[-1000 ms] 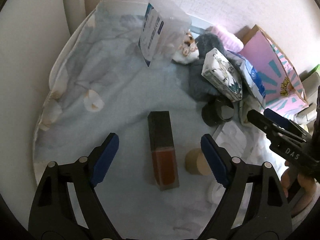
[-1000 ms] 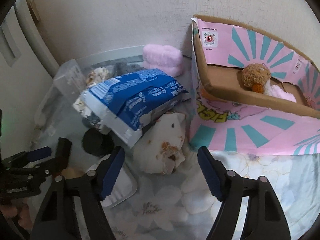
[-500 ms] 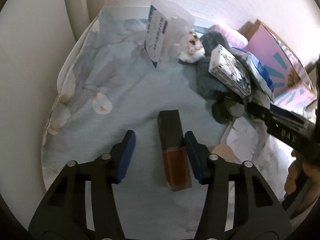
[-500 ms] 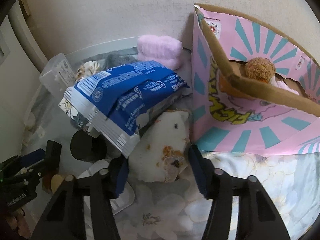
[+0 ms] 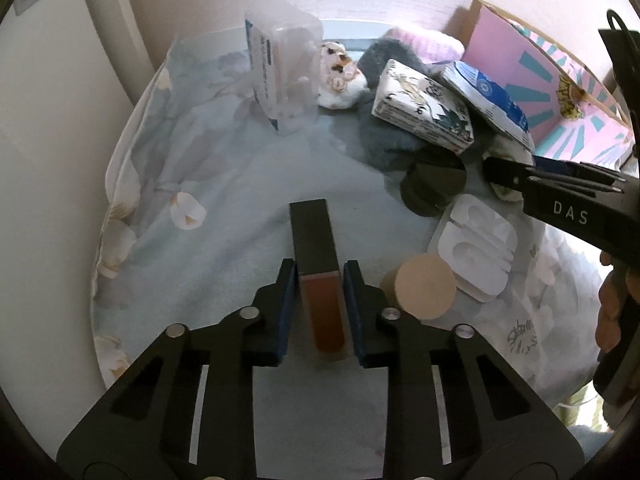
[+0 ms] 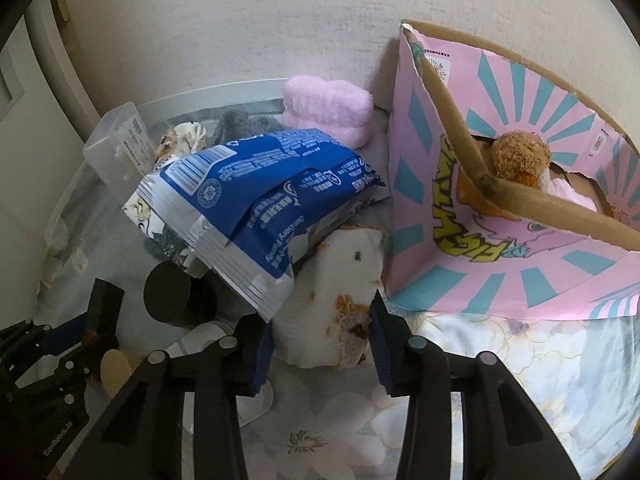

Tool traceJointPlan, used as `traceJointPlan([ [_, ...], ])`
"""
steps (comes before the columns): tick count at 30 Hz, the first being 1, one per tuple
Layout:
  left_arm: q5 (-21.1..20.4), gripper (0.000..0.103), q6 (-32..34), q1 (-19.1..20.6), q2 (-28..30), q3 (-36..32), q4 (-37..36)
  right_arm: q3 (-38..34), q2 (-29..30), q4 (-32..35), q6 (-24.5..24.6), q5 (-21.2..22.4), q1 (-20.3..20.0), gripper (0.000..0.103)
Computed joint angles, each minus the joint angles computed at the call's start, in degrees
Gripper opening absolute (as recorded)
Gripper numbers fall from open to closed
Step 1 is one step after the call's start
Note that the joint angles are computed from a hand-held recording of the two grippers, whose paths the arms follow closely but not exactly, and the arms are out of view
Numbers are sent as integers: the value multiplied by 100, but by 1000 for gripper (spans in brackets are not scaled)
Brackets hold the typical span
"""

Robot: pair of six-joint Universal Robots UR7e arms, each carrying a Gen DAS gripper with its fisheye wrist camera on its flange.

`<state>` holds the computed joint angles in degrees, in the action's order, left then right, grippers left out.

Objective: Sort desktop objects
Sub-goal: 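Grasp the red lipstick with left tool while right tool grasps the white tissue, then carry lipstick and tissue into the cardboard box and open both tools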

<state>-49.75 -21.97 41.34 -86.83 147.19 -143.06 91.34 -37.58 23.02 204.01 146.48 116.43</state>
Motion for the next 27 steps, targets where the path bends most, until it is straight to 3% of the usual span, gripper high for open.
traceJointPlan([
  [10,-170,18,-225,147,-116,-265,422,413,-327,-95,89,-198,92,37],
  [18,-495,18,-485,163,-275,-733,1281,540,-650,474,156,-678,272,37],
  [23,-728,18,-461,396,-110,-835,960,666,-774,753,471,-697,486,37],
  [24,-767,18,-494,349,84,-801,742,699,-824,779,482,-709,496,37],
  [27,-695,18,-688,214,-152,-516,771,713,-910,776,389,-688,509,37],
])
